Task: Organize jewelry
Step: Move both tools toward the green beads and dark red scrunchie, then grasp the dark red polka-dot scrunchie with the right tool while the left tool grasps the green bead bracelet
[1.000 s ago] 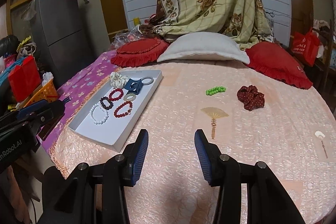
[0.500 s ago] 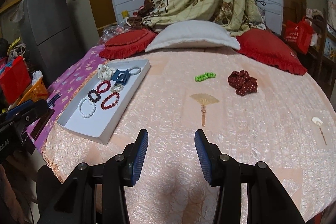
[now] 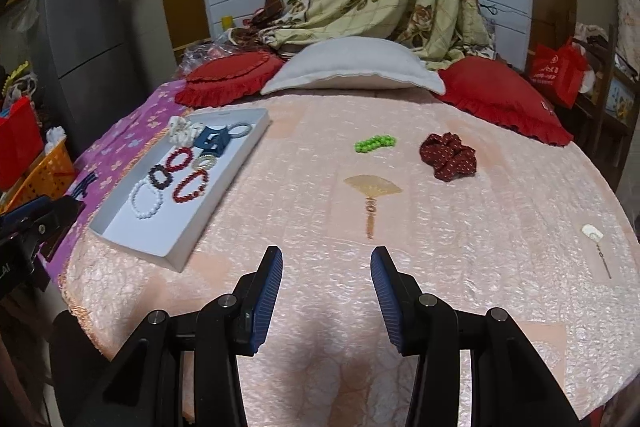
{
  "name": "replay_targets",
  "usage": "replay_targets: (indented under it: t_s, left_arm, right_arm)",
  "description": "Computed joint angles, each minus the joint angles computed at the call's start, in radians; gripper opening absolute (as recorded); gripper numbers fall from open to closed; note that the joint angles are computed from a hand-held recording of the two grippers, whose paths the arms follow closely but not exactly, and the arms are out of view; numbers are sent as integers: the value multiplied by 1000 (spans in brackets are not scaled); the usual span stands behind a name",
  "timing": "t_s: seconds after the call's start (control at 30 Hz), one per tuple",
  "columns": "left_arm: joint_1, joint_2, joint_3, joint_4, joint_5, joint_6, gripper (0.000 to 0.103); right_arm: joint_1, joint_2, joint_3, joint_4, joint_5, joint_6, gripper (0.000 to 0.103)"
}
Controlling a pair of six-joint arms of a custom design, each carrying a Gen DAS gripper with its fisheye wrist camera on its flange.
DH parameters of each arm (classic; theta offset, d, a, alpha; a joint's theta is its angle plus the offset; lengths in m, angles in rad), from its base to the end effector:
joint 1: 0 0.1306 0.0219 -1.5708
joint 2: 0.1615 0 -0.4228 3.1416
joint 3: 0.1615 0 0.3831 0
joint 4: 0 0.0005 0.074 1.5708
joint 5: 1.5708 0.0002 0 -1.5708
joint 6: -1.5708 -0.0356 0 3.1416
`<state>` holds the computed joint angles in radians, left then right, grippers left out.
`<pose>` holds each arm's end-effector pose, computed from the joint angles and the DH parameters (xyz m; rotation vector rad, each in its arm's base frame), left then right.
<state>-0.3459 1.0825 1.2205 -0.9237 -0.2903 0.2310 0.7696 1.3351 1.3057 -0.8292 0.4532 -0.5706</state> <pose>0.3249 -0.1068 0.5071 -0.0069 2.3160 0.0517 0.3291 0.2964 0.4606 -0.0324 2.3219 0.1164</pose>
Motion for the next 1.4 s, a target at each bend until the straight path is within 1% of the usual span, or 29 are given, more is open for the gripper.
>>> replay_targets:
  t_s: [0.13, 0.4, 0.63, 0.77, 0.87, 0.93, 1.0, 1.07, 1.2, 1.3, 1.4]
  left_arm:
    - [-1, 25, -1, -9, 7, -2, 46]
    - [-14, 90, 8, -22, 5, -12, 46]
    - [-28, 144, 31, -37, 5, -20, 46]
    - [-24, 183, 68, -53, 46, -30, 46]
    - [-24, 224, 114, -72, 88, -46, 46]
    - [-28, 251, 145, -79, 113, -52, 46]
    - [-30, 287, 185, -82, 158, -64, 46]
    - [-29, 327, 230, -101, 202, -61, 46]
    - [-26, 432, 346, -133, 310, -45, 46]
    - [-25, 521, 441, -157, 371, -29, 46]
    - [-29, 602, 529, -148, 395, -32, 45]
  right_arm:
    - [-29, 3, -17, -1, -33, -17, 44]
    - [-86, 2, -57, 11, -68, -50, 44]
    - [-152, -19, -101, 50, -96, -66, 44]
    - [-210, -26, -104, 49, -129, -65, 44]
    - [-277, -29, -104, 46, -169, -68, 44]
    - [-322, -21, -97, 35, -202, -52, 44]
    - [-361, -13, -93, 37, -236, -35, 44]
    - [-400, 1, -82, 40, -259, -10, 44]
    - [-450, 35, -54, 62, -296, 36, 44]
    - [-482, 69, -27, 88, -315, 62, 44]
    - [-513, 112, 6, 122, -347, 71, 44]
